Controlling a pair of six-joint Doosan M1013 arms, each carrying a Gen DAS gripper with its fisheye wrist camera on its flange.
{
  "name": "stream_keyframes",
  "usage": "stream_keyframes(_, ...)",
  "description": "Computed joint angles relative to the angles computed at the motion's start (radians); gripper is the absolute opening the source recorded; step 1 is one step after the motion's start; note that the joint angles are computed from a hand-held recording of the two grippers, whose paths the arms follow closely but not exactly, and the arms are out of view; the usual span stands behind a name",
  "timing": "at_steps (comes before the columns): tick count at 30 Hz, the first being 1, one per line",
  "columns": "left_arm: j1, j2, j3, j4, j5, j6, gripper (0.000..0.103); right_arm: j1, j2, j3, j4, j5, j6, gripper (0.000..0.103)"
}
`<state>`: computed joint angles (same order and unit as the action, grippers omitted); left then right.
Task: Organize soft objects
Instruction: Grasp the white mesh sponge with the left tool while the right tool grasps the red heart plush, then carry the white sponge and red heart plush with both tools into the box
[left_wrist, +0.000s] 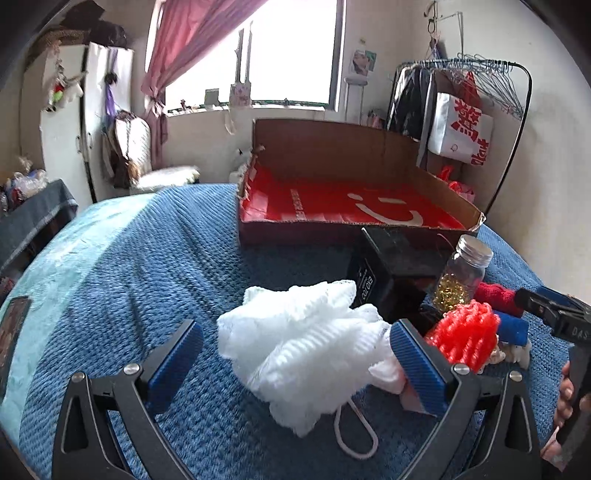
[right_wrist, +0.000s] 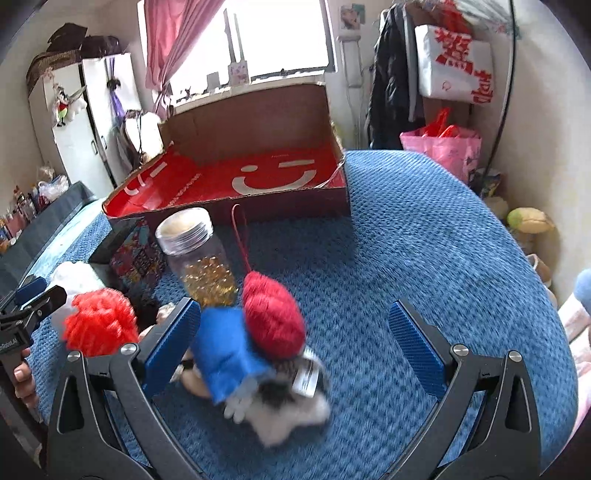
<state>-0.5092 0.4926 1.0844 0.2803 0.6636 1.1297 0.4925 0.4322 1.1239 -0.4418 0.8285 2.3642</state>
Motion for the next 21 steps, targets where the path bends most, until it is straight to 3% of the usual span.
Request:
stream_keyframes(4,0.012,0.034,-0.058,-0.103,0.060,0.093,0.100,-0.026,0.040,-0.065,0.126,0.067,-0.132,0.095)
stream_keyframes(6,0.018,0.048,-0.081,-0.156,0.089,0.141,0.088,-0.037,0.054,-0.084,0.185,0.089,-0.184,0.076)
stream_keyframes(8,0.026,0.057,-0.093,-0.216,0.106,0.190,0.083,-0.050,0.059,-0.085,0.272,0.087,-0.241,0.037)
stream_keyframes(9,0.026,0.057,-0.092,-0.231,0.103,0.211,0.078,-0.055,0.059,-0.082,0.311,0.078,-0.265,0.033)
stream_keyframes(10,0.024,0.055,-0.088,-0.225,0.100,0.214,0.074,-0.059,0.053,-0.071,0.344,0.057,-0.283,0.033)
stream_keyframes(13,0.014,0.041,-0.064,-0.183,0.066,0.206,0.065,-0.042,0.039,-0.053,0.274,0.031,-0.267,0.032)
stream_keyframes(21,0.009,0.015,-0.035,-0.189,0.035,0.208,0.058,-0.011,-0.002,-0.017,0.181,-0.003,-0.218,0.032)
